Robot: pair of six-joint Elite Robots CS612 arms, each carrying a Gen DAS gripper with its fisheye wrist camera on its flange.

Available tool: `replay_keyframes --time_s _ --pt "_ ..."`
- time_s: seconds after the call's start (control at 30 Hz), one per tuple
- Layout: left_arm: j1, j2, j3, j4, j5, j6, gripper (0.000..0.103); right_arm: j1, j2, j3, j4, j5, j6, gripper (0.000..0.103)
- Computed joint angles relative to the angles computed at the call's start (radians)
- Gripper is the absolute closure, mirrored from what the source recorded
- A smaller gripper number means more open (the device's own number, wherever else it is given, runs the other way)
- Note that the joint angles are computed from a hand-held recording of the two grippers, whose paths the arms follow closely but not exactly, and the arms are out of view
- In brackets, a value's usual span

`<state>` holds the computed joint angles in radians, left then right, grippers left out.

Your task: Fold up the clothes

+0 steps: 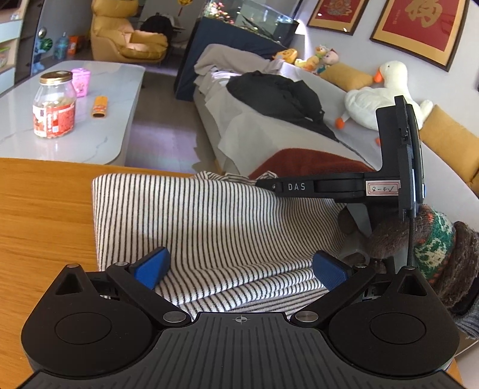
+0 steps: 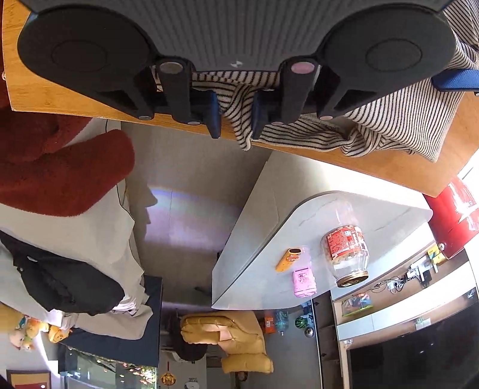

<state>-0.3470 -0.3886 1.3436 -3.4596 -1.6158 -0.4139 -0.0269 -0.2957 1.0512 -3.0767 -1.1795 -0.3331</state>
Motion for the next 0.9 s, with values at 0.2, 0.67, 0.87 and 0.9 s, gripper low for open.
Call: replay_keyframes --time_s 0.2,0.67,0.87,0.9 --pt "0.002 -0.007 0.017 -0.025 -0.008 0.0 0.0 -0.013 -0.043 0.074 -0.086 0.062 -0.024 0.091" --pt "0.018 -0.132 0.206 -0.225 0.053 -0.078 0.0 -0.143 -0.289 0.646 -0.259 0.364 -0.132 0.092" --pt "0.001 -0.158 0.245 -0.156 0.048 -0.022 0.0 -0.186 -0.328 0.719 -0.262 0.423 -0.166 0.075" --pt "-0.001 -0.162 0.254 -0.137 0.053 -0.004 0.0 -0.194 -0.328 0.723 -0.309 0.434 -0.132 0.062"
